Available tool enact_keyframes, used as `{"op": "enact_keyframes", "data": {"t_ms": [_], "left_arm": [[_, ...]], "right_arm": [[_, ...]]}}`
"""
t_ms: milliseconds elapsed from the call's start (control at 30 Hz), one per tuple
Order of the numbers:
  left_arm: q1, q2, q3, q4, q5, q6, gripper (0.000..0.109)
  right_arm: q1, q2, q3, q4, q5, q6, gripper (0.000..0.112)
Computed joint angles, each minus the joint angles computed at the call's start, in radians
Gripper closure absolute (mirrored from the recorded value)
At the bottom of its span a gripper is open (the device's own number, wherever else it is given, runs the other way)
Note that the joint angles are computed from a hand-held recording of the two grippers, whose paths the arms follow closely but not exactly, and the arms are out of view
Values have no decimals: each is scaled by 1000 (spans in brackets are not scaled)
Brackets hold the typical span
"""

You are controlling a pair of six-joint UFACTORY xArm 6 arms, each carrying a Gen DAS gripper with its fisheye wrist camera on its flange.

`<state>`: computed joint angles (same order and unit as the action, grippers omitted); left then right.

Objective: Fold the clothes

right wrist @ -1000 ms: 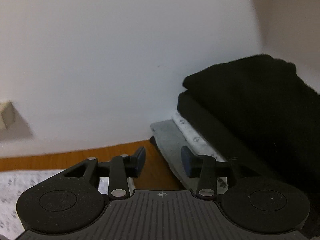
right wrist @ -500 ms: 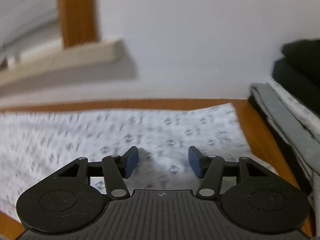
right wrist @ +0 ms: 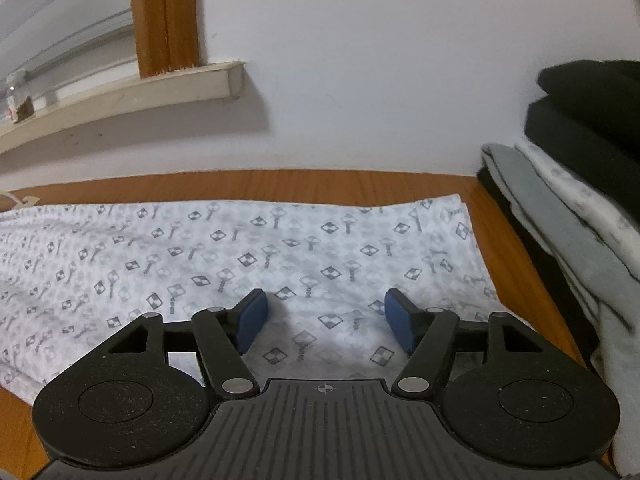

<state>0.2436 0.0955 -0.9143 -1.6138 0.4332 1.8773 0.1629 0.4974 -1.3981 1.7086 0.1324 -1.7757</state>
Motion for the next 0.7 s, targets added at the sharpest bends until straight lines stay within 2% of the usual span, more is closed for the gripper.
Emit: {"op": "enact_keyframes", "data": {"t_ms": [100,167,300,367,467,533,700], "left_arm": [[1,-13,10,-2,-10,-12,92],[8,-43,28,-21,-42,2,71],[127,-164,105,-39,1,22,56],[201,-220,139,-24,-13,33,46],[308,-251,155,-7,-57,39,46],[374,-226,134,29,-72,-2,46],[450,-135,72,77,-101,-62,49]], "right_arm": [[-1,0,-3,46,0,-43,47],[-6,-13,12,67,7,-65,46],[-7,-18,17,73,8,-72,45],[-5,-17,16,75,4,-74,44],[-2,-16,14,78,-5,-73,43],[1,-15,11,79,-11,-70,41],[3,-10,5,72,-23,-54,38]]}}
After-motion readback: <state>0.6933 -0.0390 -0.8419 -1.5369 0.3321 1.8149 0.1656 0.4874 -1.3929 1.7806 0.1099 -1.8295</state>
